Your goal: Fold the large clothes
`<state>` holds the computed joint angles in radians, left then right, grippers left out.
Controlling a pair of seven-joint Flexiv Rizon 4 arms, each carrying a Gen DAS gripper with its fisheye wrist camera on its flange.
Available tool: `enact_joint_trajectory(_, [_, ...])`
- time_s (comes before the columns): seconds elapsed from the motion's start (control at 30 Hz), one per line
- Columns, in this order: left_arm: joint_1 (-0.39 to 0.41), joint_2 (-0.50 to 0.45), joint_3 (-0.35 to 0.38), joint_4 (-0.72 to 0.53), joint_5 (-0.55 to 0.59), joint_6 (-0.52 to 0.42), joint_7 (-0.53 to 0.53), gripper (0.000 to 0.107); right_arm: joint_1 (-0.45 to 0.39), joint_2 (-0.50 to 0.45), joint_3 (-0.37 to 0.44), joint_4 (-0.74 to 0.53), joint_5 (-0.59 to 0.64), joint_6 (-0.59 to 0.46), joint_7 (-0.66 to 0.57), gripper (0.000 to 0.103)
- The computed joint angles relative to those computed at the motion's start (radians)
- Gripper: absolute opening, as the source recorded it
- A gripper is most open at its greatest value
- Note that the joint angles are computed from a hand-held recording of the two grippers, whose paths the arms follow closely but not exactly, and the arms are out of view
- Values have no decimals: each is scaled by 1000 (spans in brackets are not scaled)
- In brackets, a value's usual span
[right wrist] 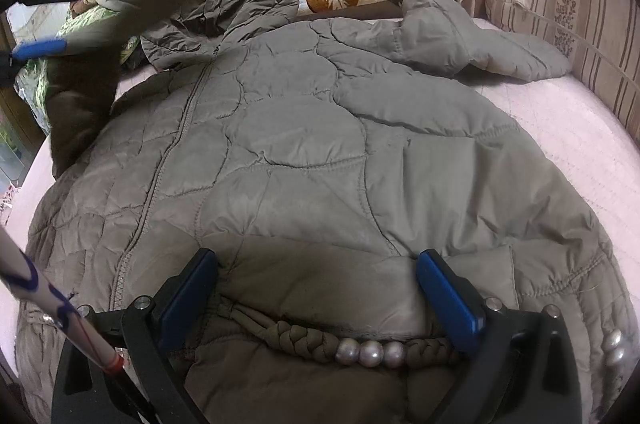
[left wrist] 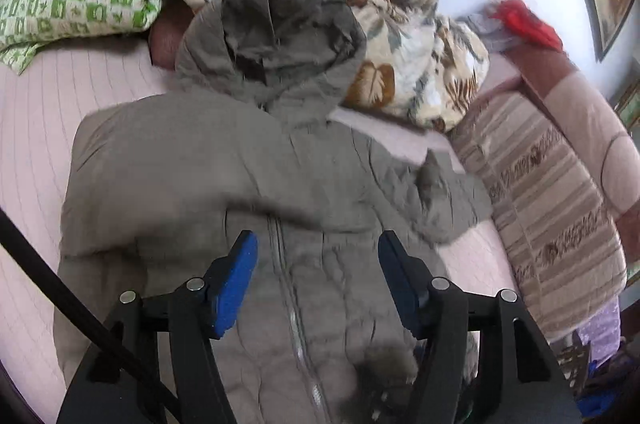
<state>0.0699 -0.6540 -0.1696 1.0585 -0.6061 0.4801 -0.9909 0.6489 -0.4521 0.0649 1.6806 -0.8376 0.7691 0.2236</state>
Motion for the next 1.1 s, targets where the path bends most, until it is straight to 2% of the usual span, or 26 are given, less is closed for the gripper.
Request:
enact_joint_trajectory(0.03, [4,29,4,51,-3,23,19,64,-1,3,0,5,-2,8,6,102])
enact_joint_trajectory(0.1, [0,114,36,201,11,135,62,69,-4,11,-2,17,-11,27,22,102])
enact_joint_trajectory(0.2, [-25,196,96,388,72,373,75,70,-8,25,-6,38,-36,58,58,102])
enact_joint_trajectory(0.3, [-39,230,118,511,129,576,97,70,-18,54,-10,76,-74,119,130,101])
enact_joint_trajectory(0.37, [-35,229,120,557,158,666,110,70,-29,84,-20,104,-116,171,211,102])
enact_joint_trajectory(0.43, [-27,217,131,568,193,671,101,70,-55,100,-24,113,-140,221,262,102])
enact_joint_trajectory(0.5, [0,209,106,569,172,635,112,70,-89,83,-19,85,-104,259,247,99])
enact_joint_trajectory(0.57, [30,208,71,595,119,646,148,70,-117,38,-18,17,-26,250,172,95])
enact_joint_trajectory(0.67, [45,199,47,630,77,701,189,70,-153,-67,-12,-141,128,186,-16,88])
enact_joint_trajectory(0.77, [50,180,45,635,63,699,196,70,-172,-172,-29,-296,245,134,-109,88])
enact_joint_trajectory(0.8, [56,182,36,643,50,706,206,70,-176,-198,-33,-337,279,112,-127,83])
enact_joint_trajectory(0.83, [61,185,27,650,38,717,219,71,-174,-228,-44,-387,315,76,-140,73])
enact_joint_trajectory(0.87, [63,186,22,655,29,722,231,73,-176,-239,-46,-404,337,61,-153,40])
enact_joint_trajectory(0.9, [65,185,18,659,22,726,242,75,-182,-245,-47,-411,361,75,-166,31])
enact_joint_trajectory(0.97, [58,181,22,662,25,736,246,76,-172,-226,-72,-377,372,101,-145,26])
enact_joint_trajectory(1.07, [62,185,15,675,15,752,261,76,-164,-202,-71,-361,375,35,-193,26])
enact_joint_trajectory(1.1, [68,186,7,680,2,754,270,76,-166,-187,-68,-346,375,37,-206,30])
